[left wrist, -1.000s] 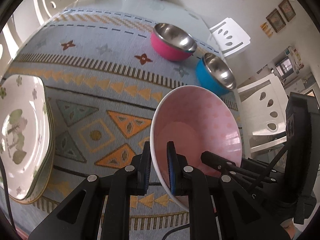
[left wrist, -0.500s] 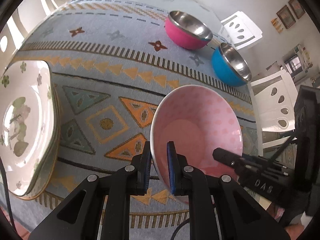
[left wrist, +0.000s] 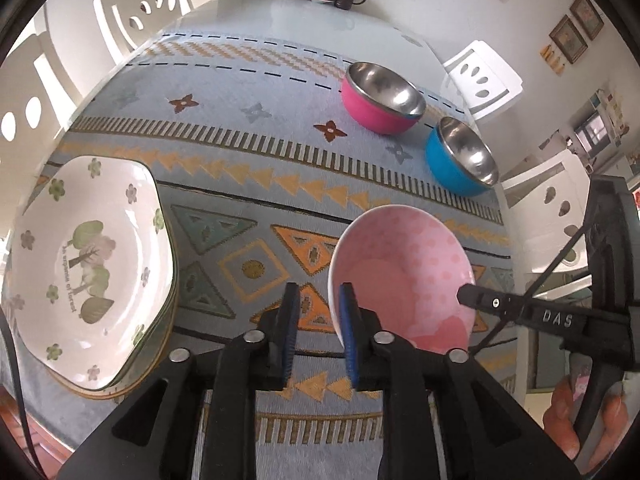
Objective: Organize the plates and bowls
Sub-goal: 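Lift the pink bowl and lower it beside the plate stack, then open both tools and move them to the blue-bottomed steel bowl, then close both tools on the blue steel bowl rim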
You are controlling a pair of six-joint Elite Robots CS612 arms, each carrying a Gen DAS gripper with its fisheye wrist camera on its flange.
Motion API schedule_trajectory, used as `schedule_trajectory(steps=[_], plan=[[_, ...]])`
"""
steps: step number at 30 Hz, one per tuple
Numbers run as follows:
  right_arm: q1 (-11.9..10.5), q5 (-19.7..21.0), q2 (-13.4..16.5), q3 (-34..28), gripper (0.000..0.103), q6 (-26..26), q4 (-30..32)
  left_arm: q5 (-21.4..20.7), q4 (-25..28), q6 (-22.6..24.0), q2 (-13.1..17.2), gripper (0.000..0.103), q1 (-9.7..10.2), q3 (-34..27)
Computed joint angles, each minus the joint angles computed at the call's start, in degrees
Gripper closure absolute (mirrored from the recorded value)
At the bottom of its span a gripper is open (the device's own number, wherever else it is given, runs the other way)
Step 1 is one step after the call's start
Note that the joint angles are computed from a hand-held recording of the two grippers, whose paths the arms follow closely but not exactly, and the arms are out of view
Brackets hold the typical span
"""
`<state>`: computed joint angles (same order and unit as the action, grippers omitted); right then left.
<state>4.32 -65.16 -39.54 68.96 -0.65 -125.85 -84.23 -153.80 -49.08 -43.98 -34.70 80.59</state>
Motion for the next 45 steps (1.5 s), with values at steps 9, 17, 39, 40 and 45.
schedule_trajectory(steps=[9, 17, 39, 40, 45], plan=[[-1.1, 4.3, -0.9, 1.4, 0.052, 5.1, -5.5, -2.1, -2.9, -1.3, -0.5, 0.057, 0.13, 0.2], [-2.4, 4.7, -1.5, 3.0, 0.052, 13.9, -14.7, 1.9, -3.9, 1.3, 0.1, 0.029, 0.13, -3.0], [-3.1, -6.0, 9.5, -15.3, 0.052, 16.6, -5.5, -12.3, 25.3, 14.9, 25.0, 0.031, 2.89, -50.0], [-3.3, -5.5, 10.0, -16.1, 0.052, 17.1, -5.4, -12.4, 26.6, 15.2, 26.3, 0.032, 2.89, -52.4], [-3.4, -5.5, 12.9, -21.1, 0.052, 17.2, -3.2, -13.9, 32.7, 14.1, 32.0, 0.039, 3.22, -62.5]])
